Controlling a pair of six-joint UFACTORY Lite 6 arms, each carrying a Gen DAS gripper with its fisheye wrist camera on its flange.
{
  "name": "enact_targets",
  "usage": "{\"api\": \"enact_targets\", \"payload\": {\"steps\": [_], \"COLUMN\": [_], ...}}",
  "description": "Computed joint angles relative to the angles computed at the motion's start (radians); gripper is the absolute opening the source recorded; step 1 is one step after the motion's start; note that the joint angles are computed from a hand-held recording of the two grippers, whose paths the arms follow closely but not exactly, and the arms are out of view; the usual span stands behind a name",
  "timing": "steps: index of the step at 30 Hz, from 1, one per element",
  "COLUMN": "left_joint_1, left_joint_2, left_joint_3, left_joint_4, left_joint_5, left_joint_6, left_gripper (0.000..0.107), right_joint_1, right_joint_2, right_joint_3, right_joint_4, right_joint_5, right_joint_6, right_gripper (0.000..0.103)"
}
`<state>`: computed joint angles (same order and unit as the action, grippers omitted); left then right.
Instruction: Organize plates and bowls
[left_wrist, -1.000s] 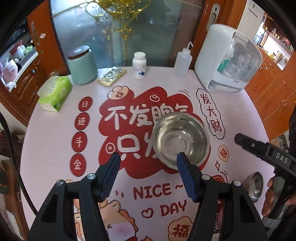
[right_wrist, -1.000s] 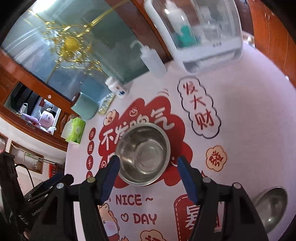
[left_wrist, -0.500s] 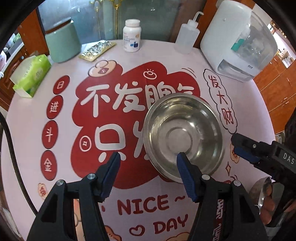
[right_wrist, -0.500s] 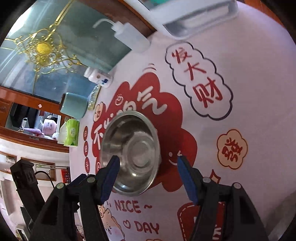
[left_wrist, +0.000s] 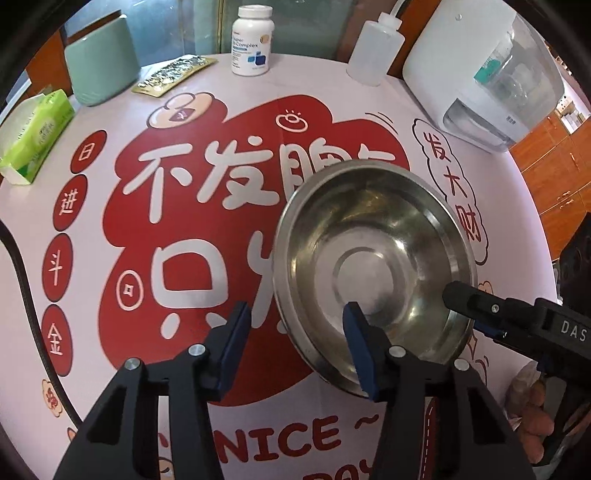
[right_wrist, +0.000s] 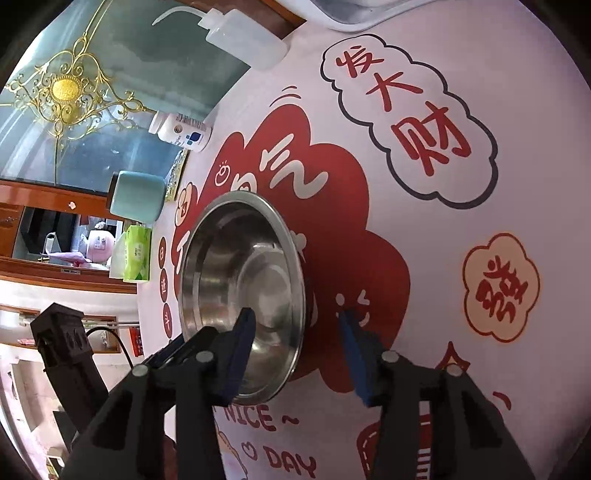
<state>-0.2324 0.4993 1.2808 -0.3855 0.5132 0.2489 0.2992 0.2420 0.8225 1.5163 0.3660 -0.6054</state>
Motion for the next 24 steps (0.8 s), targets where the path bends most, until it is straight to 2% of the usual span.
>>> {"api": "enact_targets", "payload": {"steps": [3,5,8,10,13,15,20,24], "left_joint_1": [-0.004,-0.007,-0.004,0.005,0.023,0.031,0.03,0.036], "left_joint_2": [0.012,0.017,0.021,0.02,0.028,0.024,0.018,-0.007], "left_joint_3": [-0.004,-0.009,-0.01,-0.011,-0.004,-0.01,-0.028,-0.066], "left_joint_4": [-0.022,-0.027,-0.028,-0.06,-0.133,-0.18,-0.179,-0.192], "left_joint_5": [-0.012,-0.02,-0.025,-0.022,-0.001,0.01,0.01,0.008], "left_joint_6": [0.025,0.032,0.03,0.06,0.121,0.171,0.173,0.188], "left_gripper": [0.042,0.035,0.034,0.033,0.026,0.018,0.017,0.017], "right_joint_1": [-0.004,-0.012,-0.017,-0.017,-0.012,-0.006,-0.003,0.019], "right_joint_2": [0.009,0.007,0.005,-0.002,-0.008,-0.009,-0.021,-0.032], "right_joint_3": [-0.003,-0.015,-0.022,-0.03,-0.034,-0.031,-0.043,-0.041], "right_joint_4": [-0.001,0.044,0.082,0.106,0.13,0.129,0.147,0.082], "right_joint_5": [-0.003,0.009,0.017,0.024,0.026,0.023,0.033,0.021], "right_joint_6": [0.001,-0.045,-0.084,-0.109,-0.132,-0.127,-0.123,-0.05], "right_gripper": [0.028,0.027,0.024,0.018,0.012,0.012,0.011,0.011]}}
